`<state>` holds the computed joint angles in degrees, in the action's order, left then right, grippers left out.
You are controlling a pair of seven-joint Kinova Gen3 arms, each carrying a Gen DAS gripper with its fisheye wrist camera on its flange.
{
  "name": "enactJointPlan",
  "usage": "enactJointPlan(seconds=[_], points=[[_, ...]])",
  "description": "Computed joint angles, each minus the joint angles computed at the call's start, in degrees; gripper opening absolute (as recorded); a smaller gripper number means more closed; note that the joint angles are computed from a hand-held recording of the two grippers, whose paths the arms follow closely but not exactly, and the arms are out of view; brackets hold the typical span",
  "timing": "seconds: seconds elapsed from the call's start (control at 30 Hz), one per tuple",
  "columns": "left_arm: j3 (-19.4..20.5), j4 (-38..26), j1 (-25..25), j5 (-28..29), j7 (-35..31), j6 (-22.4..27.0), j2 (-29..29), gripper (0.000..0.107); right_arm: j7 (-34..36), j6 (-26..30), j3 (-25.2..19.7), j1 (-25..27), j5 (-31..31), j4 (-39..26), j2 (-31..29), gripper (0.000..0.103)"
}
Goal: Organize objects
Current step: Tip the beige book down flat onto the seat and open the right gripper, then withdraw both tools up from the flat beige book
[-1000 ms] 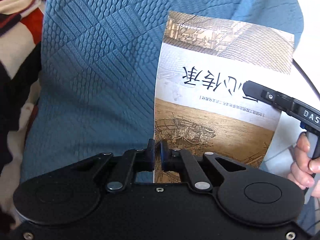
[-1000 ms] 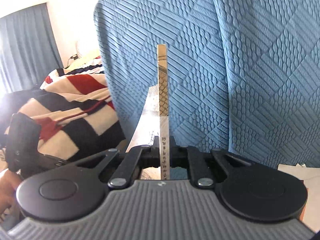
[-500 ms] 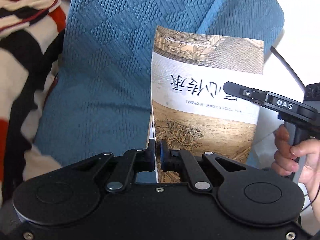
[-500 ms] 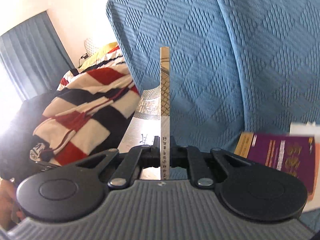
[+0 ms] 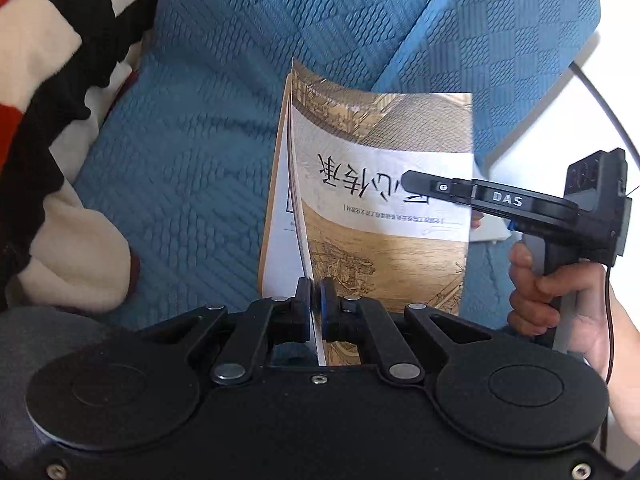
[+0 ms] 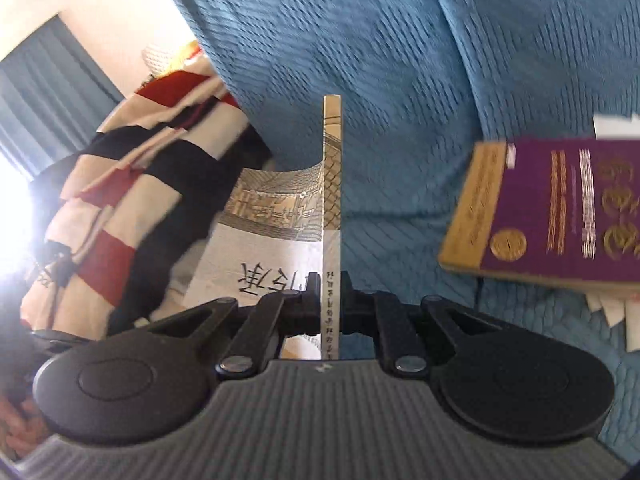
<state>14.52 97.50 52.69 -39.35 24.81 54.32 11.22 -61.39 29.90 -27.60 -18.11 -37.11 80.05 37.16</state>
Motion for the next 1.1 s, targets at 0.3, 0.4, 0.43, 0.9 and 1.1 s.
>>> enactJointPlan(seconds=[0.3, 0.4, 0.43, 0.9, 1.1], points=[[-1.67, -2.35, -2.41, 7.59, -7.42, -1.38, 4.12, 0.004, -9.79, 4.02, 7.5, -6.45, 7.55, -4.21, 3.84, 0.016], [-2.62, -1.96, -2.37, 9.31, -8.09, -2.19, 4.77, 0.004, -13.05, 3.71, 8.28, -6.89, 9.01, -3.97, 4.05, 0.024], [-2.96, -1.62, -2.17, 9.42, -7.9, -2.54, 4.74, 0.004, -13.7, 3.88, 7.93, -6.44, 9.01, -3.94, 4.18, 0.025], [-4.34, -1.6, 0.27, 7.43, -4.95, -1.07, 5.31, 0.027, -28.26, 3.21, 13.62, -9.8, 18.39, -0.37, -1.82, 0.052], [-4.36, -2.01, 0.58, 6.16, -3.55, -0.84, 6.18, 0.036, -31.58, -4.17, 13.67, -10.61, 21.31, 8.55, -7.16, 0.052]])
